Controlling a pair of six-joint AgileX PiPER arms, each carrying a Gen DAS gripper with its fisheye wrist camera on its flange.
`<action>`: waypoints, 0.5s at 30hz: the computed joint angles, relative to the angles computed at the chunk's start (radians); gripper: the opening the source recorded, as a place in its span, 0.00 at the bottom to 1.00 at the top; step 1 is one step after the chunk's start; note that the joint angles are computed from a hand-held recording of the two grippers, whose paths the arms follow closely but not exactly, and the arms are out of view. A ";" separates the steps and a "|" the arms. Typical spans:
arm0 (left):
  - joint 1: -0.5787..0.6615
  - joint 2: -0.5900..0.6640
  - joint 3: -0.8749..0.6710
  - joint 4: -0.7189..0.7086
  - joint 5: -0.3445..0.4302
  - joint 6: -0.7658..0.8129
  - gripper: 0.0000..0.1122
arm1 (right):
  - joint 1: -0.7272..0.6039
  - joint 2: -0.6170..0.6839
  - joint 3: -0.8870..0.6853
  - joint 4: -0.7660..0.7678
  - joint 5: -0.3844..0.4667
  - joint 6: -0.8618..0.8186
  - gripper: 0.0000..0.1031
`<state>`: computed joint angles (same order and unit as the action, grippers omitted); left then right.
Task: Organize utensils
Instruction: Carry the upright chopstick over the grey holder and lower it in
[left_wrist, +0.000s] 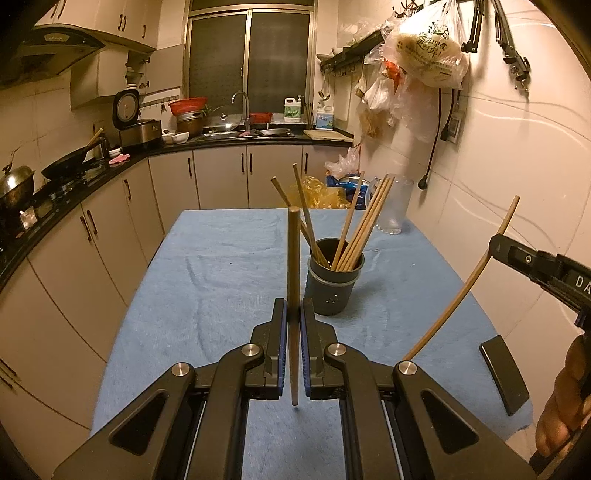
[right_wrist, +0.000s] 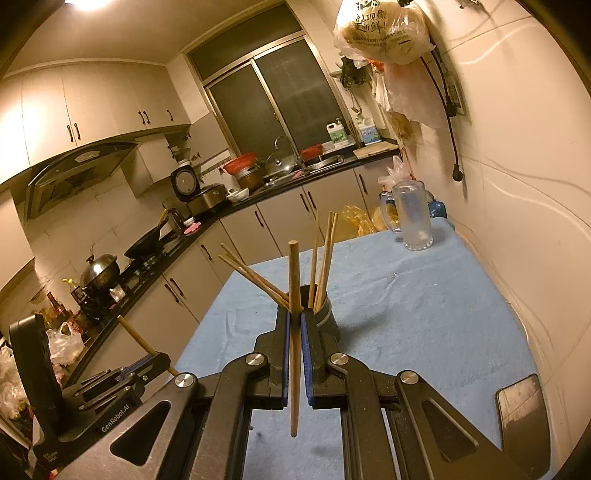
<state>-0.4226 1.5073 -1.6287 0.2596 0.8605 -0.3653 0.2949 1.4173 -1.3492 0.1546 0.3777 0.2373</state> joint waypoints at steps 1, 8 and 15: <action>0.004 0.006 -0.009 -0.005 0.002 0.005 0.06 | -0.001 0.006 -0.009 0.000 0.003 -0.001 0.07; 0.019 0.024 -0.032 0.006 0.006 -0.001 0.06 | 0.006 0.035 -0.051 -0.024 0.017 0.013 0.07; 0.029 0.038 -0.038 0.009 0.004 0.005 0.06 | 0.012 0.052 -0.078 -0.048 0.028 0.031 0.07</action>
<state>-0.3940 1.5456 -1.6666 0.2687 0.8648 -0.3604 0.3066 1.4693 -1.4275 0.1070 0.4055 0.2685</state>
